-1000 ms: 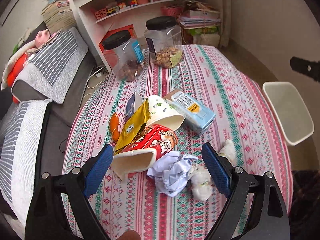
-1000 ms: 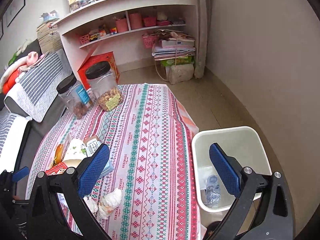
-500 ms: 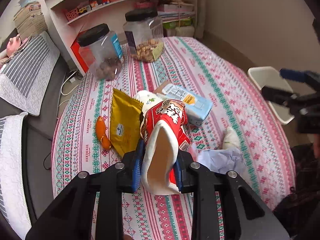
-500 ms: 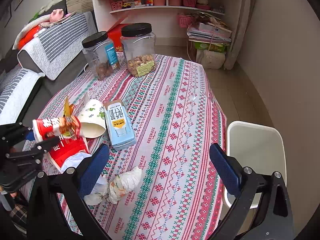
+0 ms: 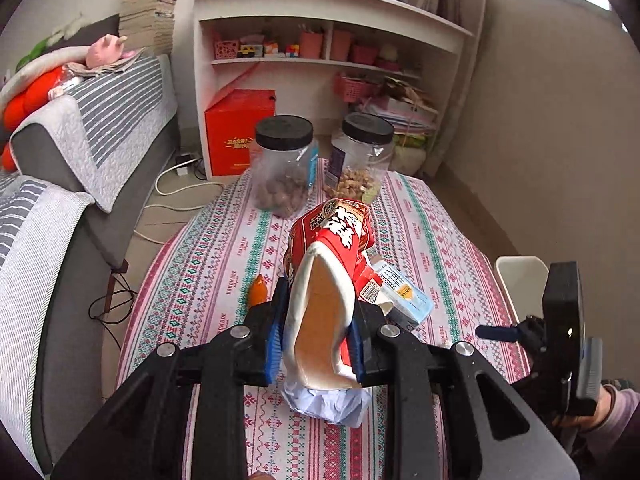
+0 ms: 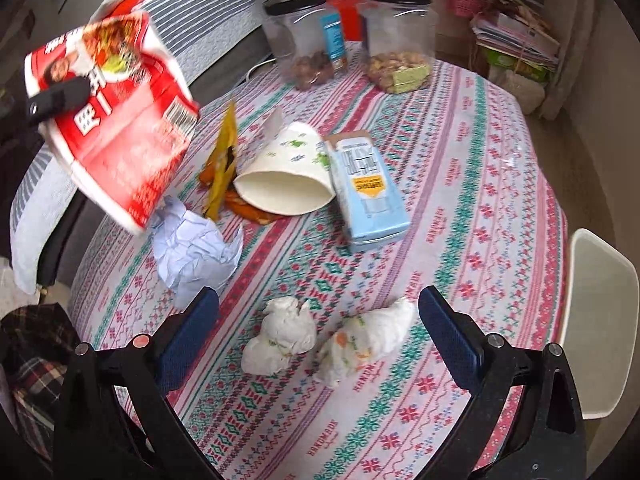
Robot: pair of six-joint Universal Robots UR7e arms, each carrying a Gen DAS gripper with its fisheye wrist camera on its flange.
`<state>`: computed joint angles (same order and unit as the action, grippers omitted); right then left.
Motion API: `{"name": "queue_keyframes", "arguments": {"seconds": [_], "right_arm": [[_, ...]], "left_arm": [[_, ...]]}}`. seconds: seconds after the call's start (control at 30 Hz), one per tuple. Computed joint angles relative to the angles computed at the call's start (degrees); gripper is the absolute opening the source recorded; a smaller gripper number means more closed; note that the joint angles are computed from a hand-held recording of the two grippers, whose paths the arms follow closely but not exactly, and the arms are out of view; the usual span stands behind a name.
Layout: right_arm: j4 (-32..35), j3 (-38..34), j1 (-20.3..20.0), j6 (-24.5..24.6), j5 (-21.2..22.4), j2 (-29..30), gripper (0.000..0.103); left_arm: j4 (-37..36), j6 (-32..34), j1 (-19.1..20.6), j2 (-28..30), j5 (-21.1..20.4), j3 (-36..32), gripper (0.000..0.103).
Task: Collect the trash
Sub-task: 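Grasp the red snack cup with the left tool, then grasp the crumpled blue paper with the right tool while the left tool holds the cup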
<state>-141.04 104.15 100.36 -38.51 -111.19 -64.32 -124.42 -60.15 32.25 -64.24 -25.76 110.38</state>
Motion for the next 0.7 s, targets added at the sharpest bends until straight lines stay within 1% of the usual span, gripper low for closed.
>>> {"name": "queue_keyframes", "arguments": {"seconds": [0.07, 0.17, 0.23, 0.33, 0.4, 0.47, 0.53, 0.57, 0.6, 0.63, 0.67, 0.7], "right_arm": [[0.37, 0.37, 0.74, 0.23, 0.22, 0.85, 0.096], [1.36, 0.48, 1.54, 0.92, 0.54, 2.35, 0.096], [-0.08, 1.15, 2.19, 0.41, -0.26, 3.31, 0.096], [-2.71, 1.97, 2.93, -0.72, -1.65, 4.77, 0.096], [-4.01, 2.01, 3.03, 0.10, -1.11, 5.70, 0.096], [-4.40, 1.77, 2.91, 1.09, 0.37, 6.42, 0.096], [-7.00, 2.30, 3.30, 0.14, 0.12, 7.34, 0.095], [-8.97, 2.74, 3.62, -1.18, -0.93, 7.92, 0.092], [-9.76, 2.76, 3.86, -2.35, -2.00, 8.54, 0.073], [-8.15, 2.04, 3.93, -2.41, -2.66, 9.14, 0.057], [-6.85, 1.40, 3.79, -1.48, -2.74, 9.39, 0.045], [-6.80, 1.28, 3.45, -0.93, -1.49, 9.09, 0.042]], "left_arm": [[2.45, -2.86, -0.04, -1.15, 1.21, 0.45, 0.026], [4.30, -5.59, 0.33, -2.34, 1.55, 1.11, 0.027], [6.25, -7.44, 0.56, -2.88, 1.38, 1.22, 0.027], [6.90, -8.52, 0.90, -3.32, 1.06, 1.58, 0.027], [7.00, -8.94, 1.11, -3.38, 1.04, 1.54, 0.027], [6.78, -9.31, 1.21, -3.35, 1.01, 1.51, 0.027], [6.55, -9.53, 1.28, -3.41, 1.17, 1.49, 0.027], [6.52, -9.62, 1.34, -3.42, 1.21, 1.48, 0.027], [6.83, -9.98, 1.38, -3.46, 1.24, 1.51, 0.027], [7.45, -10.52, 1.43, -3.50, 1.28, 1.51, 0.027], [8.28, -11.18, 1.48, -3.50, 1.27, 1.43, 0.027], [9.12, -11.91, 1.55, -3.44, 1.28, 1.33, 0.027]]}}
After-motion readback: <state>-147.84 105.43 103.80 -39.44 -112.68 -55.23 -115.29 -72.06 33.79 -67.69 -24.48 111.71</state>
